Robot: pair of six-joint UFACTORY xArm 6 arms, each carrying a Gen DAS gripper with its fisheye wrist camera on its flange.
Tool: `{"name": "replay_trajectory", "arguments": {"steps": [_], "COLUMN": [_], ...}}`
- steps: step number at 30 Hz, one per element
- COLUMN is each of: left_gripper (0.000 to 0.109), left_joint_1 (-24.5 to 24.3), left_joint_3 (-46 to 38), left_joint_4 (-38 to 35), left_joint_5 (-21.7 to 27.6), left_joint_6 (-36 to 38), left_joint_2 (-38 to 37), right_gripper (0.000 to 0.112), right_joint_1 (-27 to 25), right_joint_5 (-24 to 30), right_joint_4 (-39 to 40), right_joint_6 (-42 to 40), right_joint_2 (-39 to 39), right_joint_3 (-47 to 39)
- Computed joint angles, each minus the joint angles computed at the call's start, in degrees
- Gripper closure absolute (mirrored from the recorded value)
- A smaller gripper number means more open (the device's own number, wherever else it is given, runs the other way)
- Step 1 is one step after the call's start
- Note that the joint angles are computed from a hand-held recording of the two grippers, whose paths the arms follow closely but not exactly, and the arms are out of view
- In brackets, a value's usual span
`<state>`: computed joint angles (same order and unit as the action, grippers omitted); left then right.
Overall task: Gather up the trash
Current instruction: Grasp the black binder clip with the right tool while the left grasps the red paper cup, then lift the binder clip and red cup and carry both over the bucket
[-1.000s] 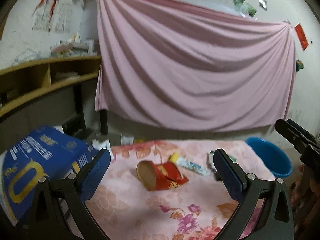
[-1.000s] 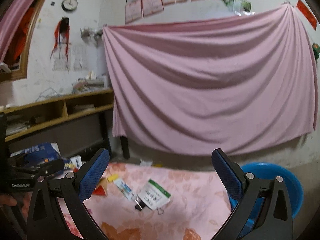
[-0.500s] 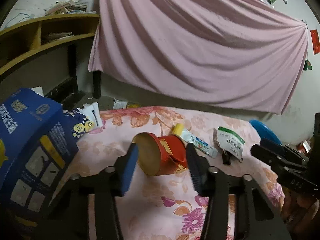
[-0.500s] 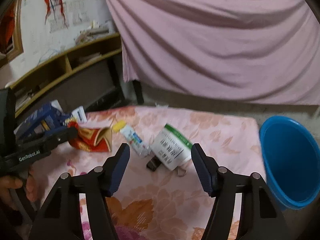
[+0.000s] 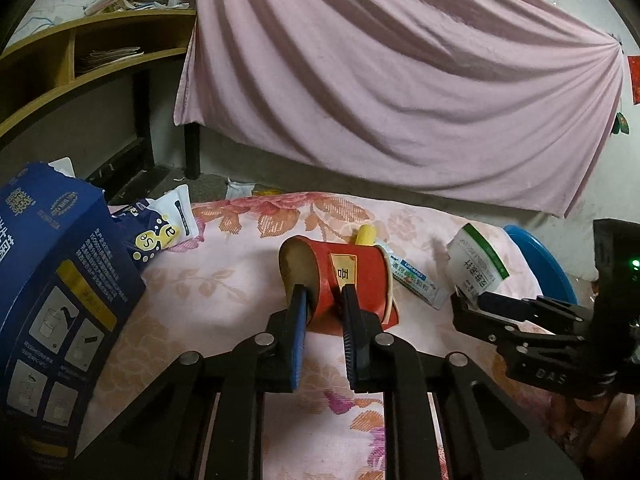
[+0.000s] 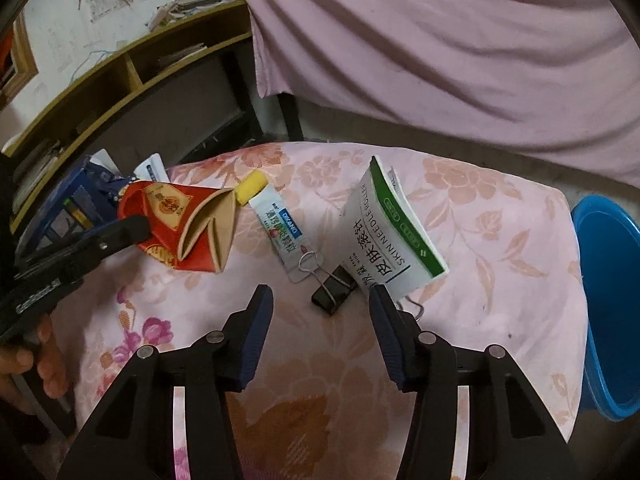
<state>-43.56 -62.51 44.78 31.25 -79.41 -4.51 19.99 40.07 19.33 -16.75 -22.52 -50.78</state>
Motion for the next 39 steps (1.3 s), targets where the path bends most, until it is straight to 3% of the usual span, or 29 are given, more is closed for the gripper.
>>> {"name": "replay_trajectory", "arguments": {"steps": [6,7,13,22,26,28,34,39], "left_gripper": [0.096,0.096,0.096,0.096,0.096,0.096,0.096,0.096], "left_joint_1": [-0.06,-0.14,-0.76,-2.63,-4.17,-4.95,-8.27,-11.57], "left_joint_3": [0.96,0.82,0.39,0.32,-0.27,-0.97,-7.01,-15.38], "left_joint_4": [0.74,0.86,2.41,6.48,10.65,13.69,25.0,34.49], "left_joint_5": [-0.33,-0.18,0.46,2.46,4.01,4.15,6.21,6.78], "left_joint_6": [-1.07,-1.25,-2.22,-5.25,-8.88,-11.27,-18.37,-22.06], "left_joint_2": [-1.07,-1.05,-1.02,-1.96,-2.43,-2.5,-0.75,3.32], "right_gripper": [0.065,0.074,0.093,0.096,0.096,0.096,0.096,0.096], "right_joint_1": [1.14,1.2,0.73,0.97,1.43,1.49,3.2,2.63], "right_joint_5": [-0.53,-0.1,1.11,-0.82,-5.6,-9.82,-26.15,-33.98], "right_joint_4": [-4.81,-4.76,-2.25,-0.32,2.99,9.35,15.81,21.36], "right_joint_6": [2.12,1.82,-0.46,-3.38,-5.68,-10.22,-18.61,-26.05], "right_joint_2": [1.92,2.23,3.2,-0.05,-4.75,-8.83,-20.64,-27.16], "right_joint_3": [-1.05,-1.27,-2.04,0.6,4.1,6.8,12.79,15.67]}}
